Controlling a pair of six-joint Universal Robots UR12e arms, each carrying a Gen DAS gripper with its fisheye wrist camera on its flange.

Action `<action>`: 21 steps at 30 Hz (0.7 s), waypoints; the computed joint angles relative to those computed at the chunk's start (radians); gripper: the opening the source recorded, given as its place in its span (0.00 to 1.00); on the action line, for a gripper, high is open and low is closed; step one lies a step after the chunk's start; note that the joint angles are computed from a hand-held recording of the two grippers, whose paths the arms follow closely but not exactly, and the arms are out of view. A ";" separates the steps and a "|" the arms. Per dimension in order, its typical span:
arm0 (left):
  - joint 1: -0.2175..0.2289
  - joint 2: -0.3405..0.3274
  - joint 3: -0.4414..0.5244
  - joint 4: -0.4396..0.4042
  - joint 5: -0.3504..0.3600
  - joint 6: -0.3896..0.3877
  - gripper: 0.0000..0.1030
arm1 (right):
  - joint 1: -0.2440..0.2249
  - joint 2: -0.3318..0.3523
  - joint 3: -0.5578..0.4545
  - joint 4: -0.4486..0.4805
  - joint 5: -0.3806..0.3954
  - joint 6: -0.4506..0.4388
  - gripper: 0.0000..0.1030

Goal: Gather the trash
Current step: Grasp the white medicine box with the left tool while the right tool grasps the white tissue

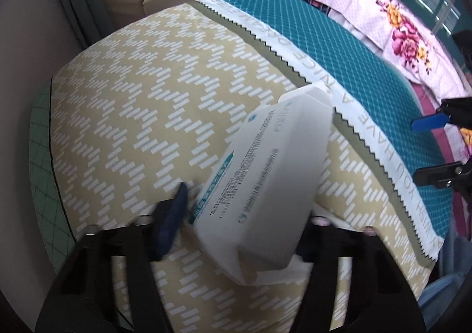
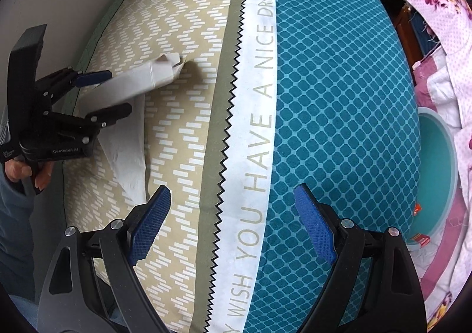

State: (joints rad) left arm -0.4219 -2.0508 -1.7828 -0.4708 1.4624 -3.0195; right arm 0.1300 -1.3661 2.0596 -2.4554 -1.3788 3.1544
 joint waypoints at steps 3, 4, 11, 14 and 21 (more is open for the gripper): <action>-0.009 0.003 -0.006 0.022 0.036 -0.044 0.32 | -0.008 -0.002 0.002 -0.003 0.001 -0.007 0.80; -0.012 0.002 -0.005 0.023 0.044 -0.059 0.31 | -0.009 -0.003 0.003 -0.003 0.002 -0.005 0.80; 0.011 0.058 -0.076 0.077 0.024 -0.179 0.28 | 0.013 0.013 -0.005 -0.017 -0.002 -0.038 0.80; 0.031 0.101 -0.136 0.098 0.019 -0.233 0.28 | 0.045 0.032 -0.022 -0.044 0.006 -0.070 0.80; 0.072 0.177 -0.257 0.143 0.008 -0.340 0.28 | 0.123 0.101 -0.068 -0.112 0.040 -0.150 0.80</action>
